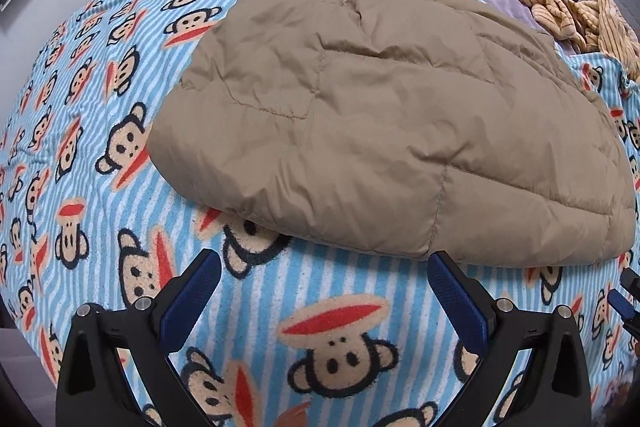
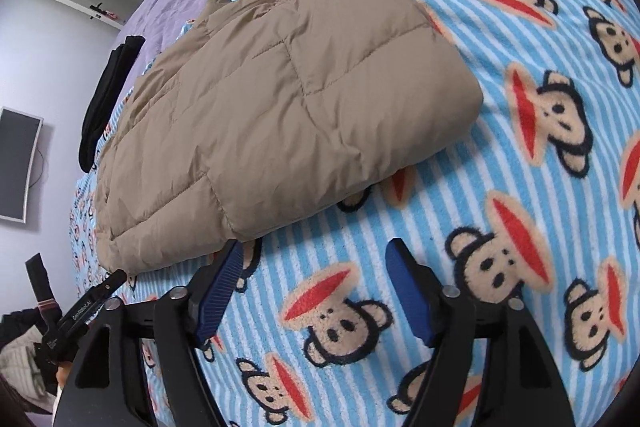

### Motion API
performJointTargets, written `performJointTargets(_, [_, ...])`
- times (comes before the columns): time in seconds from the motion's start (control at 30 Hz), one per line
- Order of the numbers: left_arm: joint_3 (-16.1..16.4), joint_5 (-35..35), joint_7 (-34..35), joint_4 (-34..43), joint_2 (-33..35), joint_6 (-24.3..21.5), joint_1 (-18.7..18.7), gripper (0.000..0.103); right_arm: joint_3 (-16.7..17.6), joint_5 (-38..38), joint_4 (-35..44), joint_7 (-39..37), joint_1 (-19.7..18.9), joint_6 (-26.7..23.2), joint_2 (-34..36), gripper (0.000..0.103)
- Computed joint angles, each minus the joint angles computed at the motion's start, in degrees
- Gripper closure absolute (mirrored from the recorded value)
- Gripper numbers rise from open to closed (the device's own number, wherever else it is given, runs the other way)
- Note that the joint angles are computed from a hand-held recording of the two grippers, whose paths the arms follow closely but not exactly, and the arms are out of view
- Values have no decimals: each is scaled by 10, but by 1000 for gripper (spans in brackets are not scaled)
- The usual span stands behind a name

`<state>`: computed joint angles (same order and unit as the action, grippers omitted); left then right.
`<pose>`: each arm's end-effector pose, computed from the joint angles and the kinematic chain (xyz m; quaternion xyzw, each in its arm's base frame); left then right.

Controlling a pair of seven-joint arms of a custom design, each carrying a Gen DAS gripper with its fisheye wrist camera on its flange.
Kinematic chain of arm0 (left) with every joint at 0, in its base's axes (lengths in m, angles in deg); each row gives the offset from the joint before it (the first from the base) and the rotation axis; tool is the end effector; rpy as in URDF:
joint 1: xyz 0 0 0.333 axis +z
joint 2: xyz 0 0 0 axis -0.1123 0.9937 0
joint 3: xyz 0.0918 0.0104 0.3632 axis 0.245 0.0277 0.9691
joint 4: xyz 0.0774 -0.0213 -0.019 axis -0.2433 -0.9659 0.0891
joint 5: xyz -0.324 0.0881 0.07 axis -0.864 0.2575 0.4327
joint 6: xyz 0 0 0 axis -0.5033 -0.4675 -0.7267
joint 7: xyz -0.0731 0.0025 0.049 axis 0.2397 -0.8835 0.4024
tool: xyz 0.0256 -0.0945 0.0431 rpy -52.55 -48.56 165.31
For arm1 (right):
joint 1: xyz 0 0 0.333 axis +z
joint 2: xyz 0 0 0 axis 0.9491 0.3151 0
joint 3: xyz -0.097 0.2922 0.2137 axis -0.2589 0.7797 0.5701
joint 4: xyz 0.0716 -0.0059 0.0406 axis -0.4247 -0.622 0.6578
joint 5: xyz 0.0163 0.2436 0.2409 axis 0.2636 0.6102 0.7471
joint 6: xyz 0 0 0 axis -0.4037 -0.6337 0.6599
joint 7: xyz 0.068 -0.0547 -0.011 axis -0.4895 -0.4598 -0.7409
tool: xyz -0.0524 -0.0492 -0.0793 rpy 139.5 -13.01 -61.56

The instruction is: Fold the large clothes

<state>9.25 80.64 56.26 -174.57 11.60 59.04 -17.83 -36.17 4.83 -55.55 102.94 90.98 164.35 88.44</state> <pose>0.6254 -0.2379 0.4406 -0.7924 0.5926 -0.0886 0.1147 0.6138 0.3844 0.4494 -0.5788 0.7724 0.0888 0.2462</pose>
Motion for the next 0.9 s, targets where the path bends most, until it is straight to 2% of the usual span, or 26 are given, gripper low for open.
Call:
performJointTargets(0.1, [1,1,4,-11,-6,3,5,0,15,26,-15,9,-6,30,0,22])
performJointTargets(0.17, [3,3,2,-16,-8,4,6,0,24,40,-21,14,-12,44,2,13])
performJointTargets(0.23, [0,-9,6,-23,-10,13,15,0,32,51,-27,18,-16,61,4,0])
performJointTargets(0.43, [-23,-110,14,-67,-20,80,64,0,67,81,-34,20,-41,101,18,0])
performJointTargets(0.53, [-3,-101,-32,-76,-24,85,58,0,104,107,-25,-4,-68,106,36,0])
performJointTargets(0.6, [-3,-100,-40,-88,-29,100,63,0,118,120,-19,-15,-78,107,46,0])
performJointTargets(0.67, [-30,-146,-8,-114,-33,146,96,0,126,131,-19,-22,-83,115,51,0])
performJointTargets(0.8, [-161,-349,134,-176,-21,290,219,0,135,140,-8,-30,-88,124,67,0])
performJointTargets(0.9, [-213,-408,169,-184,3,338,264,0,155,151,0,-42,-100,143,85,0])
